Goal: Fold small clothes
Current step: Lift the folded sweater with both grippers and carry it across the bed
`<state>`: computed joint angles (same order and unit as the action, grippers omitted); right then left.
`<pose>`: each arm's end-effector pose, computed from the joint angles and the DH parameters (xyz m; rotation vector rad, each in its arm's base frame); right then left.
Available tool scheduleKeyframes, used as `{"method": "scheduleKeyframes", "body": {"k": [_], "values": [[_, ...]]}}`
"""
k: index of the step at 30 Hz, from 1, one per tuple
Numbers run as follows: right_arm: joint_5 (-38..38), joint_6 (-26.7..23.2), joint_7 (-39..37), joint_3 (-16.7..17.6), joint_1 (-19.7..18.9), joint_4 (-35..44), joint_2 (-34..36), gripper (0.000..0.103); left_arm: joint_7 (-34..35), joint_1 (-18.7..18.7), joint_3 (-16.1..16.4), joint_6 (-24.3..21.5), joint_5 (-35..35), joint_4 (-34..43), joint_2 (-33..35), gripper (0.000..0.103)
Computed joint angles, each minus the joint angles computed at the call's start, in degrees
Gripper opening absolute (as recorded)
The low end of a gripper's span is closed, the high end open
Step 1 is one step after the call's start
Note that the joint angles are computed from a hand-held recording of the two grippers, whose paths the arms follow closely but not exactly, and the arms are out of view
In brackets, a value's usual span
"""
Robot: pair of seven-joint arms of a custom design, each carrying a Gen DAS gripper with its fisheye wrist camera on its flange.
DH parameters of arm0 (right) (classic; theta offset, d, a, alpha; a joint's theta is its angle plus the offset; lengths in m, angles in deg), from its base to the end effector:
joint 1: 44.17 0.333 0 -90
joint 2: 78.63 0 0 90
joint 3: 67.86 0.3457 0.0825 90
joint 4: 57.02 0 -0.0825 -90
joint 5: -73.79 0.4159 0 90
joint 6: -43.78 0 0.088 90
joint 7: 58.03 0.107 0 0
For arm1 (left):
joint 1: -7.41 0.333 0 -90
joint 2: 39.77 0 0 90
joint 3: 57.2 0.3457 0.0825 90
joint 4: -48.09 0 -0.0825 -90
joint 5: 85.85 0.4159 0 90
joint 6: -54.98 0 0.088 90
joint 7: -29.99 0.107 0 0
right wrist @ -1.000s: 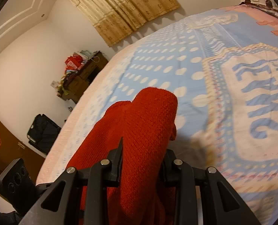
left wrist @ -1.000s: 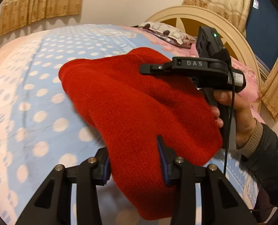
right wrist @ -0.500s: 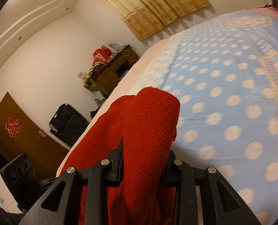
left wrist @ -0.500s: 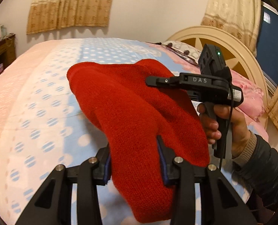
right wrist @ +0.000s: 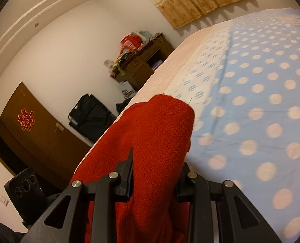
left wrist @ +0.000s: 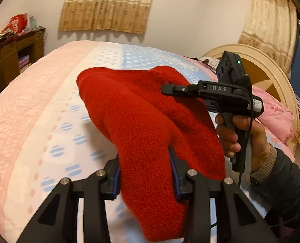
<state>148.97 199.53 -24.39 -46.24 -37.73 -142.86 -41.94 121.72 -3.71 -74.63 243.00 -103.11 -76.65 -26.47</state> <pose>0.7337 0.2814 0.3613 -1.5914 1.2845 0.1706 0.5753 -0.2680 0.3961 -1.6710 1.9836 -1.1287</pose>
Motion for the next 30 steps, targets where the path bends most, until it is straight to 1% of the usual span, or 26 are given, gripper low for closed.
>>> {"method": "scheduleKeyframes", "body": {"k": [2,5,6,7,8,10,16,20,21,22,23,25,26,27,28,30], "values": [[-1.5,-0.6,1.3,0.0,1.1,1.9,1.4,0.031,-0.7,-2.3,2.7,0.4,-0.6,-1.2,-0.9,0.040],[-4.2,-1.0,3.0,0.4,2.3,4.2,3.3,0.031,-1.4,-9.3,10.4,0.9,-1.8,-2.6,-1.9,0.040],[-5.2,-1.0,3.6,0.5,2.6,5.0,4.0,0.031,-1.6,-10.5,11.7,1.1,-2.3,-3.0,-2.1,0.040],[-6.4,-1.0,4.4,0.8,3.0,5.8,4.6,0.031,-1.8,-10.7,11.9,1.3,-2.7,-3.6,-2.4,0.040],[-7.8,-1.1,5.4,0.9,3.5,6.8,5.4,0.031,-2.0,-9.4,10.7,1.7,-2.8,-4.2,-2.7,0.040],[-10.1,-1.2,6.9,1.4,3.9,8.2,6.7,0.031,-2.1,-9.3,10.8,2.3,-3.5,-5.2,-3.2,0.040],[-16.7,-1.2,11.1,3.2,4.8,11.7,9.5,0.031,-1.8,-7.8,9.6,4.0,-5.5,-7.2,-3.9,0.040],[-20.2,-0.9,13.4,4.4,5.0,12.9,10.6,0.031,-0.6,-8.9,10.3,5.2,-7.8,-8.2,-4.3,0.040],[-21.0,-0.9,14.0,4.6,5.1,13.4,11.0,0.031,0.1,-9.6,10.8,5.5,-8.8,-8.2,-4.3,0.040],[-21.9,-1.0,14.7,4.7,5.3,13.9,11.4,0.031,1.3,-11.4,11.9,5.9,-10.8,-8.8,-4.7,0.040],[-22.6,-1.0,15.1,4.9,5.3,14.2,11.7,0.031,2.0,-11.7,12.0,6.1,-11.9,-9.0,-4.8,0.040],[-24.0,-1.3,16.3,5.3,5.4,15.2,12.5,0.031,1.7,-10.0,10.3,6.6,-12.0,-9.8,-5.1,0.040],[-24.7,-1.4,17.0,5.3,5.6,15.7,12.9,0.031,2.0,-9.9,10.1,6.7,-12.6,-10.0,-5.2,0.040],[-25.4,-1.6,17.6,5.4,5.8,16.2,13.2,0.031,3.4,-11.4,11.1,6.7,-14.7,-10.1,-5.5,0.040],[-26.1,-1.7,18.2,5.5,6.0,16.7,13.6,0.031,3.6,-11.2,10.8,6.9,-15.3,-10.4,-5.6,0.040],[-27.6,-2.4,19.6,5.4,6.5,18.2,14.6,0.031,5.3,-12.0,11.3,6.9,-17.6,-10.7,-5.8,0.040]]}}
